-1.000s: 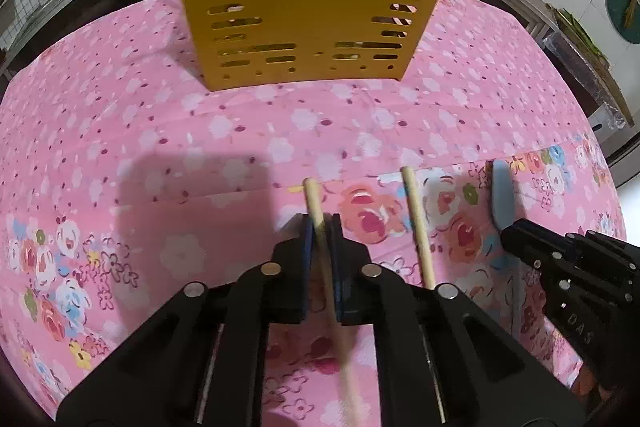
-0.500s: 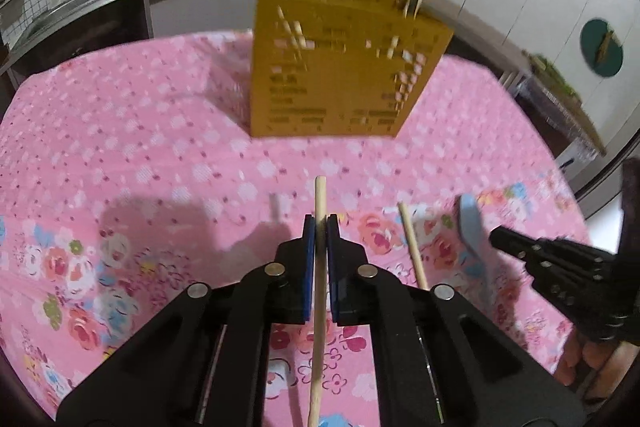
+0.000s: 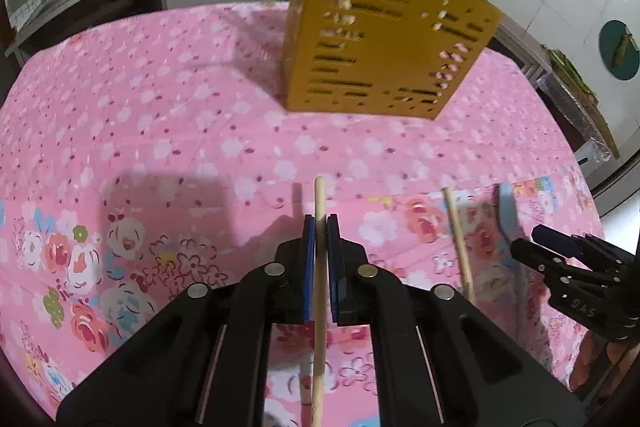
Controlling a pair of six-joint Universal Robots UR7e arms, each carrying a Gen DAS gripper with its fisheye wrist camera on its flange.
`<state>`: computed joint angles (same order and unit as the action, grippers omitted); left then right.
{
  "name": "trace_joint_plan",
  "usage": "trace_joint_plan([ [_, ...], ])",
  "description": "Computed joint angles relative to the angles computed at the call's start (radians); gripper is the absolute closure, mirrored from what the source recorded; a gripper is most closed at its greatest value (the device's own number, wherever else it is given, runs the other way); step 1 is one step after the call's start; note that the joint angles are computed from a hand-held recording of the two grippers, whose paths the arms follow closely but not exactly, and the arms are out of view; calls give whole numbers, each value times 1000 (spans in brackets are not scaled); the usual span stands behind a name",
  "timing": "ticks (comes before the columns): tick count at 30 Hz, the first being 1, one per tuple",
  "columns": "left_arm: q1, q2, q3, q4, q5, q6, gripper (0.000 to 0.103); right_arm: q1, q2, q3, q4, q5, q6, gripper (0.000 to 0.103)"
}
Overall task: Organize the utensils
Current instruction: 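Lift the chopstick with the left tool while the right tool holds the spoon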
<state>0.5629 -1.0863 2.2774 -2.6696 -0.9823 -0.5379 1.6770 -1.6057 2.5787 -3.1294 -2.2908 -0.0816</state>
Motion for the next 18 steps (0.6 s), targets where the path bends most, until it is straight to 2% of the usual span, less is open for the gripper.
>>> trace_joint_plan([
  [1, 6, 2, -2, 5, -1, 1, 98, -4, -1, -3, 18, 5, 9, 75],
  [3, 22, 6, -13, 34, -10, -4, 98, -9, 3, -11, 56, 11, 24, 84],
  [9, 35, 21, -44, 105, -25, 4, 98, 9, 47, -49, 117, -41, 67, 87],
  [14, 42, 36, -98, 205, -46, 23, 90, -6, 27, -90, 232, -17, 100, 88],
  [18, 43, 49, -124, 249, -45, 22, 91, -1, 34, -94, 230, -27, 99, 92],
])
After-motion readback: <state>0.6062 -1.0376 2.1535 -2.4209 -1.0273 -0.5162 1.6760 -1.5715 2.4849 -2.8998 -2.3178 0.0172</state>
